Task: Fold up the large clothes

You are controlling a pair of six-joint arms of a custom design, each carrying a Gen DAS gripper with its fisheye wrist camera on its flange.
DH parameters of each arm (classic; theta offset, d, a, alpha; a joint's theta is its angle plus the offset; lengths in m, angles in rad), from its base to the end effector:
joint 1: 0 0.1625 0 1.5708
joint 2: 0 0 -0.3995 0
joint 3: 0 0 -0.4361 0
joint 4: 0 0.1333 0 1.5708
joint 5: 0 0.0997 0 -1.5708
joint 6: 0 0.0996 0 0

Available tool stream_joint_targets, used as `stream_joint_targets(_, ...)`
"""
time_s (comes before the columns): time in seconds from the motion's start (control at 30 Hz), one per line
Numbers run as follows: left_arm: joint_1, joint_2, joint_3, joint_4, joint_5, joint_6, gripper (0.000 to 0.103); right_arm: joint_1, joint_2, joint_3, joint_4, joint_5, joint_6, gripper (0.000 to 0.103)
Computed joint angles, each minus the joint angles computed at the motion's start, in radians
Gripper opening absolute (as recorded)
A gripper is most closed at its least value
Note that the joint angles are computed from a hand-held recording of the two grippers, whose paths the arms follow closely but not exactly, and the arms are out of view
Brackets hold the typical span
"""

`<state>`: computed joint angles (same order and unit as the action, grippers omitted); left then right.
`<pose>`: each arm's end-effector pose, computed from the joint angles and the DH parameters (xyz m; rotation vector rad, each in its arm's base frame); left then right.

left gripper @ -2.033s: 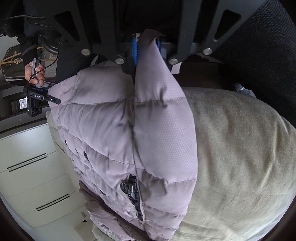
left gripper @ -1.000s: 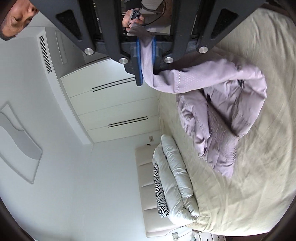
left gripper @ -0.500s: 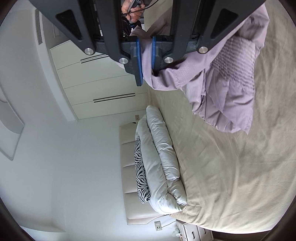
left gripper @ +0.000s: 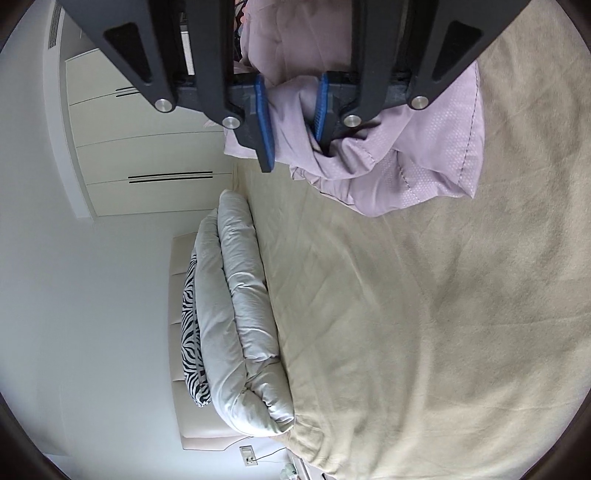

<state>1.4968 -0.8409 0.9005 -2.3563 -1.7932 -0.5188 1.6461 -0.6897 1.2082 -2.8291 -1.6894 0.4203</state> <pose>0.0489 -0.8467 0.4278 0.4649 -2.5543 0.8576 0.1834 -0.8158 0.1947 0.5559 2.8069 -1.1170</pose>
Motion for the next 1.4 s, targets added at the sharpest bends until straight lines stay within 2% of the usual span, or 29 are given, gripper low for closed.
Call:
stream_joint_targets(0.03,0.002,0.002,0.001,-0.008,-0.008,-0.001,0.031,-0.007,0.010,-0.013,0.004,0.016,0.008,0.010)
stream_joint_targets(0.17,0.000,-0.029,0.045,-0.067,-0.032,0.001,0.071,-0.025,-0.003,0.005,-0.019,0.100,0.016,0.017)
stream_joint_targets(0.23,-0.008,-0.052,0.068,-0.084,-0.028,0.011,0.075,-0.027,-0.013,0.018,-0.023,0.115,0.018,0.018)
stream_joint_targets(0.4,-0.051,-0.132,0.150,-0.106,0.021,0.082,0.075,-0.001,-0.061,0.071,-0.036,0.067,-0.011,0.021)
stream_joint_targets(0.43,-0.064,-0.149,0.170,-0.110,0.035,0.108,0.075,0.001,-0.067,0.077,-0.042,0.063,-0.012,0.025)
stream_joint_targets(0.5,-0.093,-0.186,0.218,-0.122,0.065,0.165,0.075,0.005,-0.109,0.134,-0.078,0.063,-0.005,0.036)
stream_joint_targets(0.53,-0.110,-0.200,0.238,-0.118,0.085,0.201,0.075,0.004,-0.131,0.161,-0.093,0.073,0.000,0.055)
stream_joint_targets(0.57,-0.129,-0.212,0.254,-0.109,0.110,0.243,0.075,0.005,-0.143,0.177,-0.109,0.071,0.012,0.071)
stream_joint_targets(0.6,-0.149,-0.222,0.271,-0.104,0.135,0.284,0.075,0.012,-0.155,0.193,-0.134,0.040,0.019,0.074)
stream_joint_targets(0.7,-0.212,-0.230,0.299,-0.073,0.215,0.411,0.075,0.048,-0.193,0.227,-0.152,-0.043,-0.026,0.074)
stream_joint_targets(0.73,-0.236,-0.228,0.309,-0.072,0.257,0.460,0.075,0.070,-0.201,0.228,-0.130,-0.080,-0.059,0.074)
stream_joint_targets(0.8,-0.286,-0.219,0.333,-0.085,0.374,0.572,0.075,0.130,-0.197,0.207,-0.053,-0.181,-0.176,0.073)
stream_joint_targets(0.87,-0.327,-0.201,0.356,-0.109,0.496,0.666,0.075,0.200,-0.163,0.167,0.032,-0.300,-0.300,0.065)
stream_joint_targets(0.9,-0.341,-0.185,0.360,-0.119,0.543,0.708,0.075,0.225,-0.141,0.144,0.077,-0.330,-0.345,0.062)
stream_joint_targets(0.97,-0.364,-0.149,0.358,-0.132,0.644,0.774,0.075,0.263,-0.093,0.099,0.161,-0.372,-0.383,0.052)
stream_joint_targets(1.03,-0.370,-0.107,0.338,-0.134,0.714,0.814,0.075,0.283,-0.034,0.048,0.205,-0.430,-0.416,0.050)
stream_joint_targets(1.17,-0.344,-0.006,0.230,-0.045,0.790,0.819,0.075,0.280,0.071,-0.046,0.214,-0.530,-0.439,0.050)
stream_joint_targets(1.27,-0.319,0.054,0.156,-0.033,0.796,0.833,0.078,0.253,0.110,-0.108,0.240,-0.539,-0.396,0.050)
stream_joint_targets(1.4,-0.289,0.127,0.032,0.062,0.766,0.771,0.086,0.232,0.165,-0.200,0.305,-0.565,-0.394,0.050)
